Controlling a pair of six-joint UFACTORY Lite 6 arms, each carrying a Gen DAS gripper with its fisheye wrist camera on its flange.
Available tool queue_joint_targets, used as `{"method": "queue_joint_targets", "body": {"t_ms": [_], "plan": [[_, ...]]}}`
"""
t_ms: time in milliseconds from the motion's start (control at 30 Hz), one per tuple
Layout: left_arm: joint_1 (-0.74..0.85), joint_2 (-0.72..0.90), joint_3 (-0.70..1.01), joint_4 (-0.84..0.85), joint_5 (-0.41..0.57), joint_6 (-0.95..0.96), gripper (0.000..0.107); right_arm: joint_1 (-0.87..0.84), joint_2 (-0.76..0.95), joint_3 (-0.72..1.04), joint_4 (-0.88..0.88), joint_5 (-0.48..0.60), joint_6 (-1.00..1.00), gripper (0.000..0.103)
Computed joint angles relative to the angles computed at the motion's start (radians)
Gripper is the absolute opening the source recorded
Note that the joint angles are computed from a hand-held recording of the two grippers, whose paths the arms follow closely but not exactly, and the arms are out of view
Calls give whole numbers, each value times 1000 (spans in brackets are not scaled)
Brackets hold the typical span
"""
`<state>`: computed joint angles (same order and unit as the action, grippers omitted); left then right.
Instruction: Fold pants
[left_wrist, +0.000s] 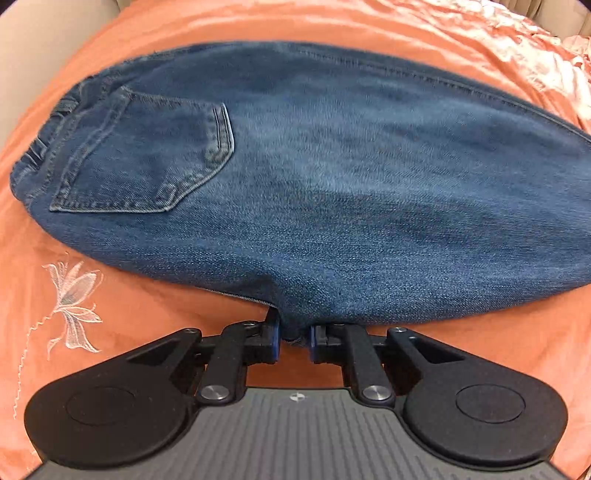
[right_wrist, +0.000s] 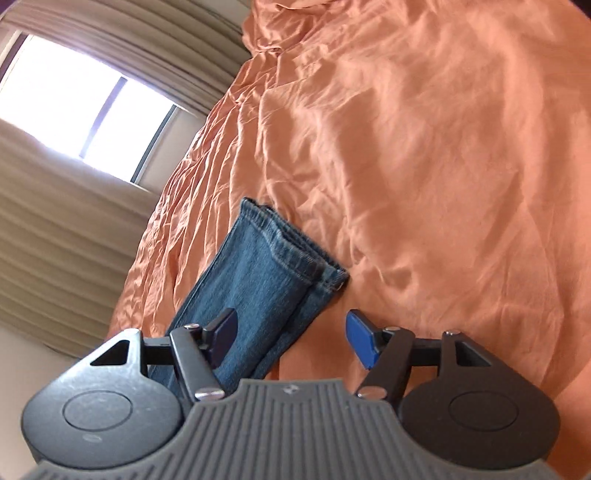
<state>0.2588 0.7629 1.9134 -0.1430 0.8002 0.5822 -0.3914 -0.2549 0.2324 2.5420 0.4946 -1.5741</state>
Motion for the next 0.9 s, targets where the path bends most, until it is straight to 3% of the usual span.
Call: {"method": "queue_joint_targets", "body": {"t_ms": [133,233,300,367,467,533,633,767,900], "plan": [[2,117,185,22,130,-14,16,-38,208,31,81,204,-29,53],[-8,127,216,50,158,-25,16,-36,341,67,143,316,-61,42],[-13,122,213,62,162,-26,16,-33,363,73,170,334,-71,12],[-8,120,217,51,169,-18,16,-29,310,43,209,340,-120,4],[-4,127,234,47,184,-5,16,28,105,25,291,188,-263,0],[-9,125,232,60,183,1,16,50,106,81,302,70,-289,0],[-39,140,257,98,193,-9,17,11,231,142,210,60,-196,0],[-53,170,372,155,320,4,22,30,260,141,267,55,-274,0],[-48,12,191,191,250,90,21,34,269,161,263,35,-293,0]]}}
